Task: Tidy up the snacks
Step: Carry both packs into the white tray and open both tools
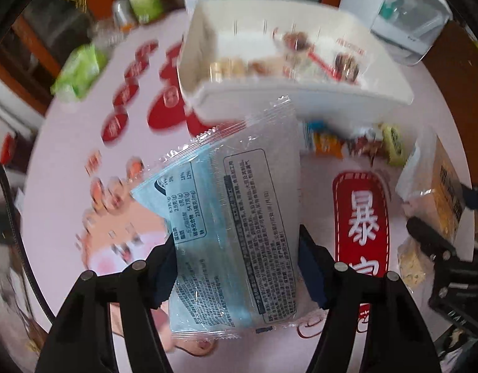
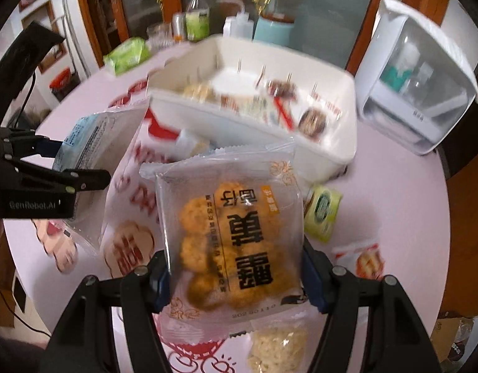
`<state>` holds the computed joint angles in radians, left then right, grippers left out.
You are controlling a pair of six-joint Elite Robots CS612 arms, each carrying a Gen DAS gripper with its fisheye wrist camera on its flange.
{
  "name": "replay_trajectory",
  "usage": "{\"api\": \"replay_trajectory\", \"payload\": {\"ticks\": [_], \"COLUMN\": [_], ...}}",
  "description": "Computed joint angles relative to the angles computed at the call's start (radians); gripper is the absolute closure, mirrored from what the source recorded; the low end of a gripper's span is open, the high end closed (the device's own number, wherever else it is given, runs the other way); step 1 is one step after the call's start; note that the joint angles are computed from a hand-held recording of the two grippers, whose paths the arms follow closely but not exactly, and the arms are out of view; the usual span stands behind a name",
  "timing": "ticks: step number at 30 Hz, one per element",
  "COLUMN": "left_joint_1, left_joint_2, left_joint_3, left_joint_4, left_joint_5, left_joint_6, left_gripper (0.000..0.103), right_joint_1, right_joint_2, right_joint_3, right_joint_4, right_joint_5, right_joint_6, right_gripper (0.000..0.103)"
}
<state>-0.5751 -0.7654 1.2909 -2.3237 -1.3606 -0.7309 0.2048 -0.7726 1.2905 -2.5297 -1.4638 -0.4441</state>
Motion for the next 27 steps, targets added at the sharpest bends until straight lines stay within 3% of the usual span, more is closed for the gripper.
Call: {"api": "replay_trajectory", "payload": {"ticks": [6, 13, 19, 27], "left_joint_1": [0.030, 0.053, 0.082, 0.116], "left_joint_2": [-0.007, 0.031, 0.088, 0.194], "left_joint_3": [-0.085, -0.210, -0.318, -0.468], "left_joint_4": [0.030, 0.040, 0.014, 0.069], "left_joint_5": [0.088, 0.203, 0.238, 0.192], "left_joint_6": [0.096, 0.160, 0.174, 0.167], "left_gripper": [0.036, 0.036, 0.036, 0.034], "right_joint_1": [0.007, 0.022, 0.024, 0.024], "right_joint_2": [0.017, 0.082, 0.177, 0.317], "right_joint_3": [-0.110, -0.291, -0.475, -0.687], "right_joint_4": [-0.008, -0.012, 0.073, 0.236], "right_joint_5": [0.023, -0.007, -0.030, -0.091], "right_joint_6": [0.058, 0.179, 0.288, 0.367], "right_gripper": [0.036, 0.034, 0.032, 0.027]}}
